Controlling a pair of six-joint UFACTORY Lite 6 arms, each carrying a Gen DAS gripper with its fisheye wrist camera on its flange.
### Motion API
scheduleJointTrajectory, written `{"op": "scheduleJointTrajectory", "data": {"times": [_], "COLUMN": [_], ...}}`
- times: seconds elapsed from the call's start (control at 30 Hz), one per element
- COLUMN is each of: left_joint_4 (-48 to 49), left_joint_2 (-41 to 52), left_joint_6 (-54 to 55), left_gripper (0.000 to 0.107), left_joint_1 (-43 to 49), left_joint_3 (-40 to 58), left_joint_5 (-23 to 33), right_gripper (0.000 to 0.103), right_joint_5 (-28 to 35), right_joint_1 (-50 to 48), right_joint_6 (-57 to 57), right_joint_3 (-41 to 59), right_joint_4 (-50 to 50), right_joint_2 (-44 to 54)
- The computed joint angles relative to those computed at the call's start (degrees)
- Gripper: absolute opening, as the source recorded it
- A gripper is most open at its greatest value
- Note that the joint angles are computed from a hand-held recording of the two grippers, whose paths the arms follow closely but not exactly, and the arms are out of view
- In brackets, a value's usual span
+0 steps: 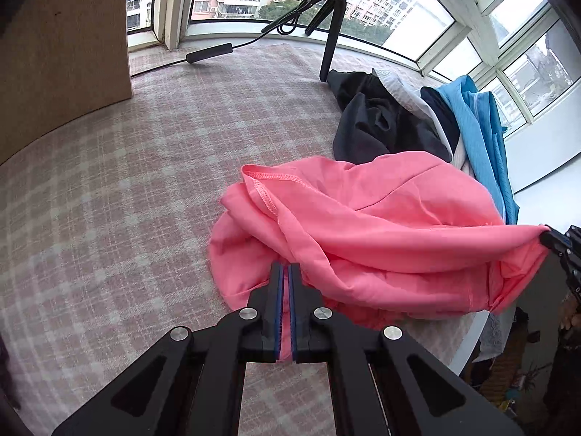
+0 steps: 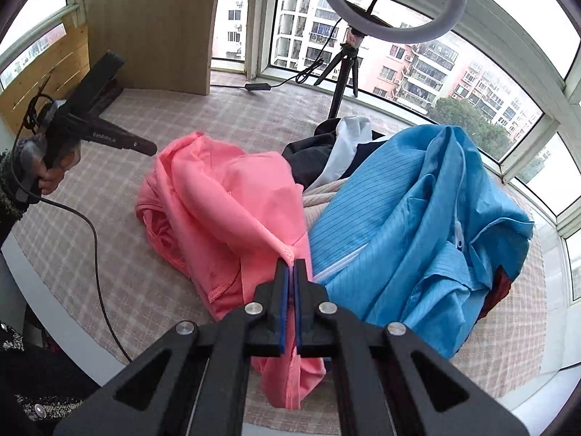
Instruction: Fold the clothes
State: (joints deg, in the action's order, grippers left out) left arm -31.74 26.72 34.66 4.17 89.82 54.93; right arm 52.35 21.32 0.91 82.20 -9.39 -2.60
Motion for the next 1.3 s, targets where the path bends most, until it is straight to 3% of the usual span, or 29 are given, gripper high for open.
{"op": "scheduleJointTrajectory", "data": {"times": [0.13, 0.3, 0.37, 0.53, 0.63, 0.7, 0.83, 1.03, 1.2, 1.3], "left_joint_4": [-1.1, -5.0, -2.2, 14.5, 10.0, 1.0, -6.9, -5.5, -4.9, -8.3], "left_joint_2": [-0.6, -2.7, -2.8, 0.3, 3.6, 5.7, 0.3, -13.5, -18.6, -15.2], "left_joint_6": [0.8, 2.9, 0.9, -12.6, -9.7, -2.8, 5.5, 10.7, 16.1, 19.6], "left_gripper": [0.002, 0.034, 0.042, 0.046, 0.039, 0.002, 0.003, 0.003, 0.003, 0.003], "left_joint_1": [0.5, -3.2, -7.8, -16.0, -15.6, -13.7, -10.0, 4.3, 22.3, 35.0], "left_joint_3": [-3.1, -7.6, -8.3, -7.4, -5.4, -3.7, -8.2, -11.3, -3.8, 7.0], "left_joint_5": [0.8, -0.8, -4.1, -13.5, -14.0, -10.1, -7.8, 1.5, 12.0, 20.9], "right_gripper": [0.002, 0.002, 0.002, 0.002, 0.002, 0.002, 0.002, 0.002, 0.002, 0.002], "right_joint_5": [1.2, 1.8, 0.7, -0.8, -0.6, -0.2, 0.6, 2.2, 3.7, 3.8], "right_joint_1": [-4.4, -9.5, -10.0, -11.5, -12.6, -12.7, -12.6, -10.7, -7.8, -3.4], "right_joint_6": [4.6, 2.9, 2.7, 1.3, 0.1, -0.4, -0.8, 1.0, 3.3, 5.8], "right_joint_3": [5.6, 7.8, 7.0, 6.9, 8.6, 9.5, 11.5, 17.0, 22.0, 24.4], "right_joint_4": [-7.0, -5.8, -6.2, -6.0, -4.7, -4.2, -3.5, -3.8, -1.0, -0.9], "right_joint_2": [-0.8, -0.2, 0.0, 0.6, 1.3, 1.8, 2.2, 2.8, 2.4, 2.6]}}
